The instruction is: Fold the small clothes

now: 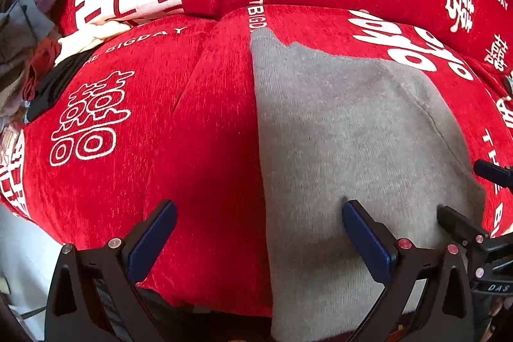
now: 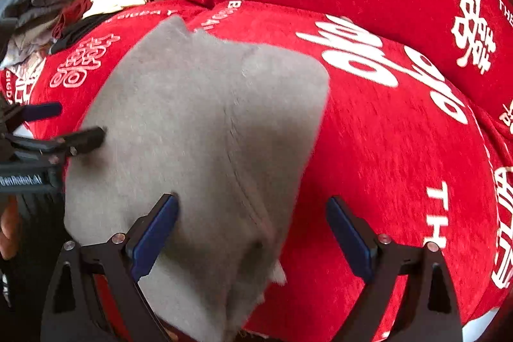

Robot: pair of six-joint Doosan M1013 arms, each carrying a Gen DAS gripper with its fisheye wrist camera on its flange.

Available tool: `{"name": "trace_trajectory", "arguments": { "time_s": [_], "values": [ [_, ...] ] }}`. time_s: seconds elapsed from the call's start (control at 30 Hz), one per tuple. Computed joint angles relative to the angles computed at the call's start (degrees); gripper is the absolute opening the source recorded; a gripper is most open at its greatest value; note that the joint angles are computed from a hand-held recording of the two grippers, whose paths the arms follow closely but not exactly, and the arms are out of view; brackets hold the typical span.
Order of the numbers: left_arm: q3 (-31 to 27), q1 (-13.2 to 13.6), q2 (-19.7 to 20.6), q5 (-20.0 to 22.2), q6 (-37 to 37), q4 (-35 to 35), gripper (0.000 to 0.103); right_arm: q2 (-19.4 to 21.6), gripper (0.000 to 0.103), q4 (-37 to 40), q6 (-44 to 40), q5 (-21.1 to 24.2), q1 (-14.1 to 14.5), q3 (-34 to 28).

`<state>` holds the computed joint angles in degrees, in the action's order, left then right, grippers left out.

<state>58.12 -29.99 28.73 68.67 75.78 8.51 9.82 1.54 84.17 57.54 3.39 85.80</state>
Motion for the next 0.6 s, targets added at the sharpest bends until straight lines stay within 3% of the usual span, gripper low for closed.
{"name": "trace_trajectory", "arguments": {
  "time_s": [0.17, 0.3, 0.47, 0.6],
  "values": [
    [0.84, -0.89, -1.39, 0.67, 0.51, 1.09, 0.103, -1.52, 0.094, -8.43, 0.40, 2.19, 2.38, 0.33],
    [1.19, -0.92, -2.14, 0.97, 1.41, -1.40, 0.103, -2.80, 0.094, -5.47, -2.93, 2.79, 2.72, -0.01],
    [1.32, 0.03, -2.64, 0.96, 0.46, -5.34, 0.103, -3.34, 0.095, -7.14, -2.39, 2.58, 4.14, -0.54],
    [2.01, -0.17, -2.93, 2.08, -5.39, -2.82, 0.103, -3.09, 0.095, -7.42, -2.10, 3.18, 4.61, -1.03]
  ]
}}
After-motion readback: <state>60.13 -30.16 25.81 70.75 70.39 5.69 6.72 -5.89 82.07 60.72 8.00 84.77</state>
